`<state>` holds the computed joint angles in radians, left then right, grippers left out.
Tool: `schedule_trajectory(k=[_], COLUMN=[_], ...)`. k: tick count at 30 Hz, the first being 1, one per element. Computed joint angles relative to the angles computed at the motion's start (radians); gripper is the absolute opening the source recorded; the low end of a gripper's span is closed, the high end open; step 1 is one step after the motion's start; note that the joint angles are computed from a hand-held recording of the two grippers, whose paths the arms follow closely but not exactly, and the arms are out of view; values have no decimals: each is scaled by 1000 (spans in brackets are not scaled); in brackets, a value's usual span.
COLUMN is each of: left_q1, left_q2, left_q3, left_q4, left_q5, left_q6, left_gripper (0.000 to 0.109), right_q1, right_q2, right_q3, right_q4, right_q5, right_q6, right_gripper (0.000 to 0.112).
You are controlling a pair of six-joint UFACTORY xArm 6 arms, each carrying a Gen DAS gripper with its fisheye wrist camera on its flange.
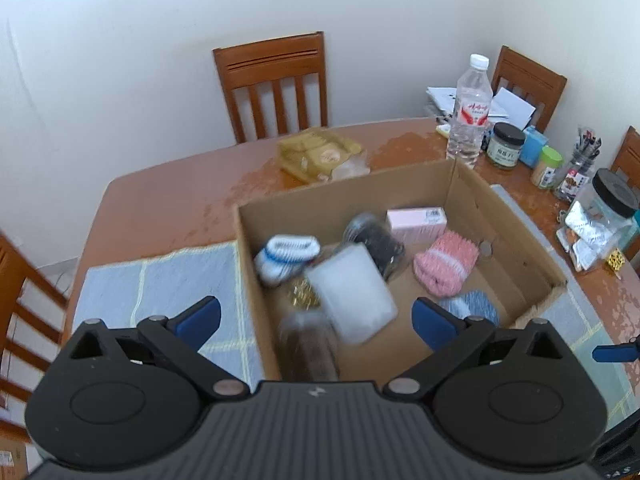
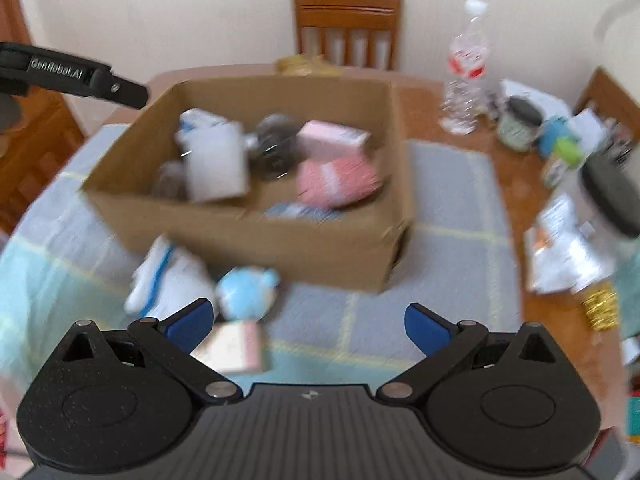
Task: Organize objects
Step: 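Withdraw both tools from the box back toward the remaining pile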
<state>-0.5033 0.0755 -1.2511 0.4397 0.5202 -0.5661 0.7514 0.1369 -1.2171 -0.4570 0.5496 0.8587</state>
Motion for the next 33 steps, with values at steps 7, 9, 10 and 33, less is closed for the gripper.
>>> schedule_trajectory(k=[7, 9, 10, 33], left_q1=[-16, -17, -18, -10], left_q2=[-98, -121, -134, -240], left_q3=[146, 185, 206, 435], left_q4=[123, 125, 134, 128], left_q5=[-8, -18, -23, -76], left_q6=[-134, -150, -166, -285], left_gripper=[102, 102, 102, 102], right_q1=[47, 58, 64, 176], right_q2=[-16, -12, -11, 229], right_q3=[67, 65, 69, -119], right_q4=[16, 18, 22, 36], right_q5=[-1, 9, 3, 43], right_q6=[34, 25, 21, 27], right_gripper=[103, 103, 103, 103])
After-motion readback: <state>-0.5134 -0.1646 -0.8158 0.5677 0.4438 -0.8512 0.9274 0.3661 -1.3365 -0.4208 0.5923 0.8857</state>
